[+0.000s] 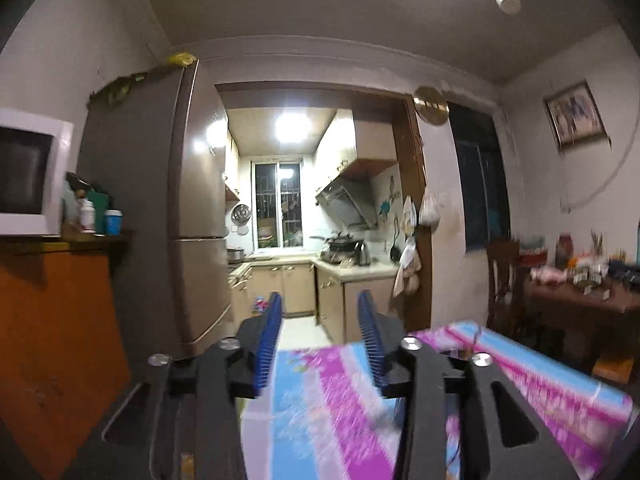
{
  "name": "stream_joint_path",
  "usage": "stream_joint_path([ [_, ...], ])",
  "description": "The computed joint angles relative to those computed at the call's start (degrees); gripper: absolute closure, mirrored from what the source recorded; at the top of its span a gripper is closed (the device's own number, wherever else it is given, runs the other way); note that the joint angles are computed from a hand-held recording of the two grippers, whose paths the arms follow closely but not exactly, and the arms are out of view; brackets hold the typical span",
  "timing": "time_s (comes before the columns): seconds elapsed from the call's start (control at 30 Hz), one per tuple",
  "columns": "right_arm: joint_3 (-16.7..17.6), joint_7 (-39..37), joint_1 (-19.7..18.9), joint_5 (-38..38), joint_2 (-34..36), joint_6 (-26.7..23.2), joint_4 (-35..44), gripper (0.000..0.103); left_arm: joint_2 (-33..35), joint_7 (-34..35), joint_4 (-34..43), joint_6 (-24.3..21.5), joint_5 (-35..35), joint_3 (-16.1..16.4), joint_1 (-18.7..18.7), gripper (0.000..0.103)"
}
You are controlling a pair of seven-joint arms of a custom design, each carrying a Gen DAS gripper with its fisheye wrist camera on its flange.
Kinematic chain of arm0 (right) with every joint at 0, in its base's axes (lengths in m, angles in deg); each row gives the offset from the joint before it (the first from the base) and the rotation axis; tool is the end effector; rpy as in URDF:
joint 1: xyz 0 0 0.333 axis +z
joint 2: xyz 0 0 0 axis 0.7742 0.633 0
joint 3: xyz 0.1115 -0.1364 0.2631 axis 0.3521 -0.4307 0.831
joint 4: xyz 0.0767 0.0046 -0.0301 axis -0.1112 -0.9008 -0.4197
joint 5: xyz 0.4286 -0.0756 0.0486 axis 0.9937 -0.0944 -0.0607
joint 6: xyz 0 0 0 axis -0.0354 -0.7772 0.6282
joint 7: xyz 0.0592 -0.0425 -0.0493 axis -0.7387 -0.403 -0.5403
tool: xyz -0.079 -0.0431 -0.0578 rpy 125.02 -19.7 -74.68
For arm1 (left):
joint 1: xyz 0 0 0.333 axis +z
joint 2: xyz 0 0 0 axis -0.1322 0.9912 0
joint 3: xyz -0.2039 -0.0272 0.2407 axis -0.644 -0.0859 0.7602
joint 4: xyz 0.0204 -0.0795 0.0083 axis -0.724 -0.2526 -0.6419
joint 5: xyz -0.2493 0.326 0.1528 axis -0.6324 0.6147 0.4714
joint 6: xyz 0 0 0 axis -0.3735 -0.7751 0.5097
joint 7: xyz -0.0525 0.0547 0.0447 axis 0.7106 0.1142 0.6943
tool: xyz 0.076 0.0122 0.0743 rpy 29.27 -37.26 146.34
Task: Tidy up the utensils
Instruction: 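Open both tools to drop the chopsticks into the blue mesh holder, then close the right tool on a chopstick while the left tool grasps another chopstick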
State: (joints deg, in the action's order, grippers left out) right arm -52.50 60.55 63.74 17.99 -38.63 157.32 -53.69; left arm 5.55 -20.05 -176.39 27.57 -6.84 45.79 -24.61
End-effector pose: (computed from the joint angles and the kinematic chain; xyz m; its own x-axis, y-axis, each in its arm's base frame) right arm 0.5426 0.1812 0.5681 0.4782 -0.8763 0.0591 -0.1217 -0.1327 -0.9837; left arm 0.2966 -0.3674 0.6022 0.3709 -0.9250 -0.0829 -0.0364 0.0747 -0.9965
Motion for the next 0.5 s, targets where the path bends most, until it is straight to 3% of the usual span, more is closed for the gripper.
stream_joint_path([
  [0.07,-0.79,-1.69,-0.62,0.55,-4.88,0.14,-7.15,0.043,0.49,2.32,0.12,-3.72,-3.59,-2.30,-1.68,0.047],
  [0.13,-2.43,-2.17,-0.17,1.03,-9.12,0.36,-13.71,0.039,1.52,3.49,0.09,-7.32,-6.36,-4.33,-3.49,0.044],
  [0.23,-1.73,-5.71,-0.35,5.59,-14.03,-0.41,-22.18,0.035,5.21,1.97,0.21,-11.52,-9.31,-7.20,-6.62,0.039],
  [0.37,-3.59,-6.64,4.27,5.05,-17.34,-2.01,-29.25,0.035,15.77,-2.30,2.76,-12.24,-10.43,-9.34,-9.39,0.038],
  [0.5,-4.00,-8.35,10.03,6.20,-15.43,-1.29,-33.16,0.039,25.82,-6.80,5.42,-5.70,-8.09,-7.96,-11.79,0.049],
])
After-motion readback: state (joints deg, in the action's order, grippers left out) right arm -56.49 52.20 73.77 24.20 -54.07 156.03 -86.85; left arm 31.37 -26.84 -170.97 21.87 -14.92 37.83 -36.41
